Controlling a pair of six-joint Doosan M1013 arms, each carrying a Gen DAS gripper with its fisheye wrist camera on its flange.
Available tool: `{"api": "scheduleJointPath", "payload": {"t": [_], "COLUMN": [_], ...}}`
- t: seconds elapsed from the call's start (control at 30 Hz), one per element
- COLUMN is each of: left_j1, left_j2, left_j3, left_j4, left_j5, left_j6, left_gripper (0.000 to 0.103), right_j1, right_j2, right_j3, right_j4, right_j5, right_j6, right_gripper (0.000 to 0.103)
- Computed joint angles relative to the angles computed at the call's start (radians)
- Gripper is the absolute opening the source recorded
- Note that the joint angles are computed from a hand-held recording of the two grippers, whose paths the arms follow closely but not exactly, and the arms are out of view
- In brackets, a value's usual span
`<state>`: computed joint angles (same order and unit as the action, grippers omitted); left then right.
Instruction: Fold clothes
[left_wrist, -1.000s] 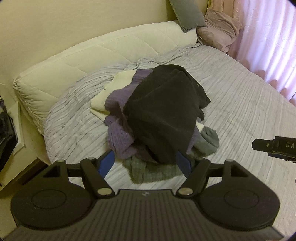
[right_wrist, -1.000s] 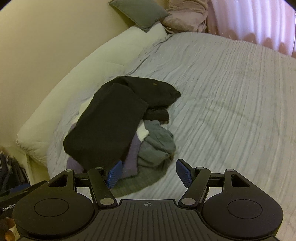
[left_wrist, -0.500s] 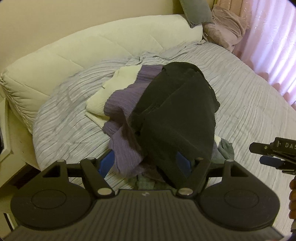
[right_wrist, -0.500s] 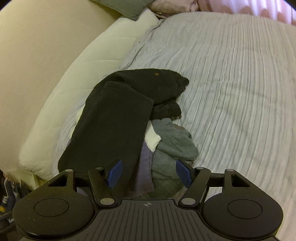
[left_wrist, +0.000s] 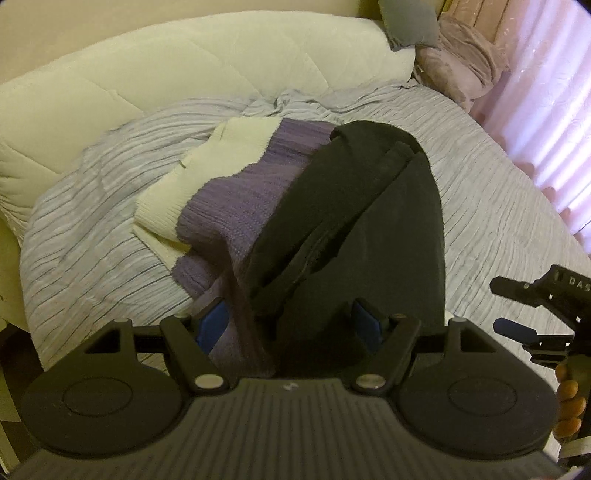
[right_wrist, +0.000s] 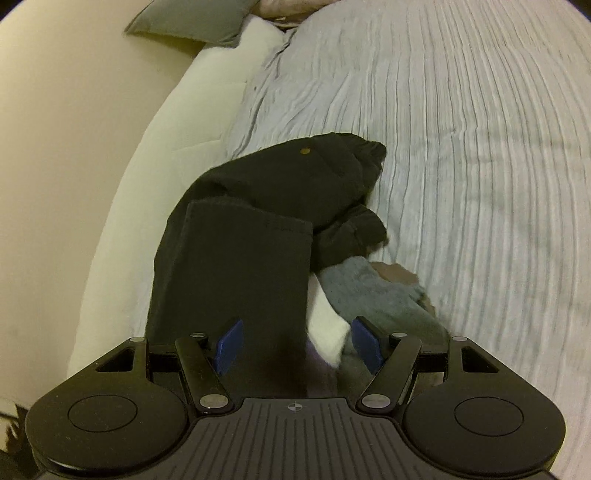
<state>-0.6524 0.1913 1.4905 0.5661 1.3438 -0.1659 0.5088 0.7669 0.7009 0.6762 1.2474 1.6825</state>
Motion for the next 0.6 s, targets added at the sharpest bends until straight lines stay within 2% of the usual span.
{"api": "scheduleJointPath", "payload": {"t": [0.17, 0.23, 0.3, 0.33, 0.4, 0.47, 0.6], "left_j1": [0.014, 0.017, 0.017, 0.017, 0.012, 0.002, -0.020], "left_j2": [-0.012, -0.020, -0.026, -0.023, -0.033, -0.058, -0.083], "left_j3": [0.046, 0.073, 0.096, 0.096, 0.114, 0.145, 0.167], "left_j4": [0.011, 0.033, 0.066, 0.079, 0.123, 0.179, 0.258], "left_j5": [-0.078, -0.131, -0.183, -0.180, -0.209, -0.248, -0.175], "left_j6": [-0.076, -0.128, -0.184, -0.197, -0.232, -0.325, -0.393], "left_gripper": [0.076, 0.074, 0.065, 0.059, 0.029, 0.025, 0.022], "right_j1": [0.000, -0.001, -0.003, -0.003, -0.005, -0.008, -0.019], "right_j2": [0.035, 0.045, 0.050, 0.053, 0.057, 0.062, 0.076], "right_j3": [-0.037, -0.049, -0.056, -0.060, -0.063, -0.067, -0.067], "right_j4": [-0.001, -0.011, -0.022, -0.029, -0.034, -0.029, 0.027], "right_j5": [-0.003, 0.002, 0.002, 0.002, -0.004, -0.013, -0.062], "right_j6": [0.061, 0.084, 0.102, 0.110, 0.120, 0.131, 0.164], "right_gripper": [0.068, 0.068, 0.068, 0.068, 0.068, 0.068, 0.068]}}
